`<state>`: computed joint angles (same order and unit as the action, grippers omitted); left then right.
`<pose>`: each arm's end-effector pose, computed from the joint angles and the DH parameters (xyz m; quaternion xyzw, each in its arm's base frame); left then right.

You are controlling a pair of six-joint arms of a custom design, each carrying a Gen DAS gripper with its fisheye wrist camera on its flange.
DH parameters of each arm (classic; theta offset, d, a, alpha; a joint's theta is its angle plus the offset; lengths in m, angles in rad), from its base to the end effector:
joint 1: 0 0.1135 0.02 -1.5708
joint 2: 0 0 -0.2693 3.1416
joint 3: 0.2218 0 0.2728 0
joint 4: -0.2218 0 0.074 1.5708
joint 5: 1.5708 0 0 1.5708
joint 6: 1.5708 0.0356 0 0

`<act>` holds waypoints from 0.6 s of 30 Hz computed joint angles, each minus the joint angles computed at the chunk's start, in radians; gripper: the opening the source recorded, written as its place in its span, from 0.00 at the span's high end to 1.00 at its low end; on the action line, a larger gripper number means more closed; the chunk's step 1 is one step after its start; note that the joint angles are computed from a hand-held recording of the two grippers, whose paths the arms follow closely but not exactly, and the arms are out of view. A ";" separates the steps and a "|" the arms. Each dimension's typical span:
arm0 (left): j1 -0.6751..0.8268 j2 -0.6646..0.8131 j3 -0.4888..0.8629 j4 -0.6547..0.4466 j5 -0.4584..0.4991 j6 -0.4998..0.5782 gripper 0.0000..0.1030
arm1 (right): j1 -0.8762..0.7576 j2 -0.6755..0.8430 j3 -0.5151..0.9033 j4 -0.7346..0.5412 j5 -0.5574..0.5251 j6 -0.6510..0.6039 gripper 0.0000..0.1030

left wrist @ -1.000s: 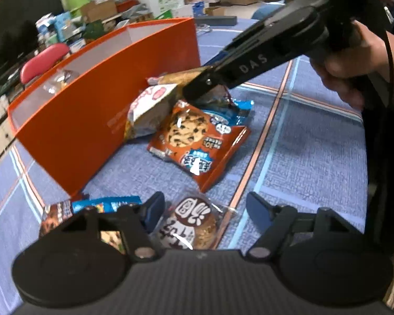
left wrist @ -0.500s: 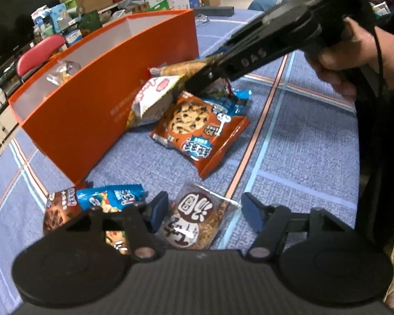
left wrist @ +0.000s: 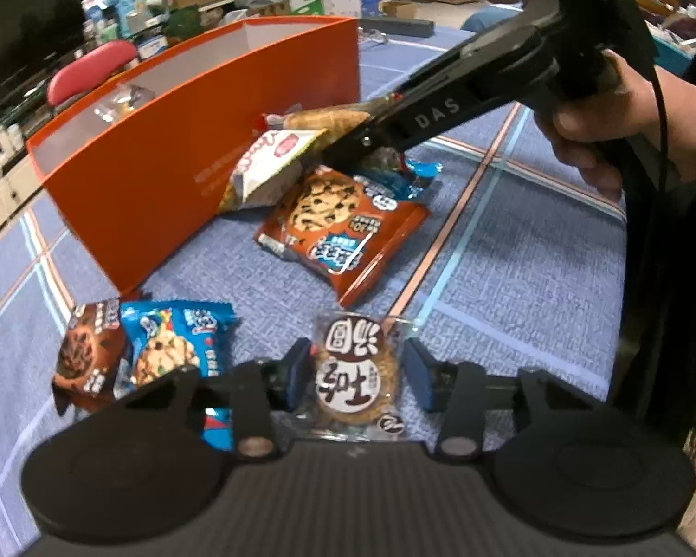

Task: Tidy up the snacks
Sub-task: 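Lift the round cookie packet with the left gripper while the right lifts the wafer stick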

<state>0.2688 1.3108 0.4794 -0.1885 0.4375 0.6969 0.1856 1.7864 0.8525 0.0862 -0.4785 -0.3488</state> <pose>0.2258 0.0466 0.1270 0.2572 0.9054 -0.0617 0.3321 0.3449 0.0814 0.1191 -0.3208 0.8543 0.1929 0.3606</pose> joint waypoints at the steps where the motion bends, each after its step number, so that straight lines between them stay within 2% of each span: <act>1: -0.005 -0.009 -0.009 0.010 -0.010 -0.019 0.57 | 0.000 -0.002 -0.001 -0.001 0.000 -0.001 0.96; 9: -0.043 -0.128 -0.140 0.159 -0.141 -0.203 0.63 | 0.001 -0.040 -0.044 0.039 0.010 -0.029 0.97; 15: -0.078 -0.220 -0.182 0.179 -0.215 -0.305 0.63 | -0.031 -0.093 -0.082 0.059 -0.006 -0.045 0.97; 18: -0.087 -0.273 -0.175 0.154 -0.240 -0.364 0.63 | -0.056 -0.135 -0.104 0.064 -0.029 -0.050 0.97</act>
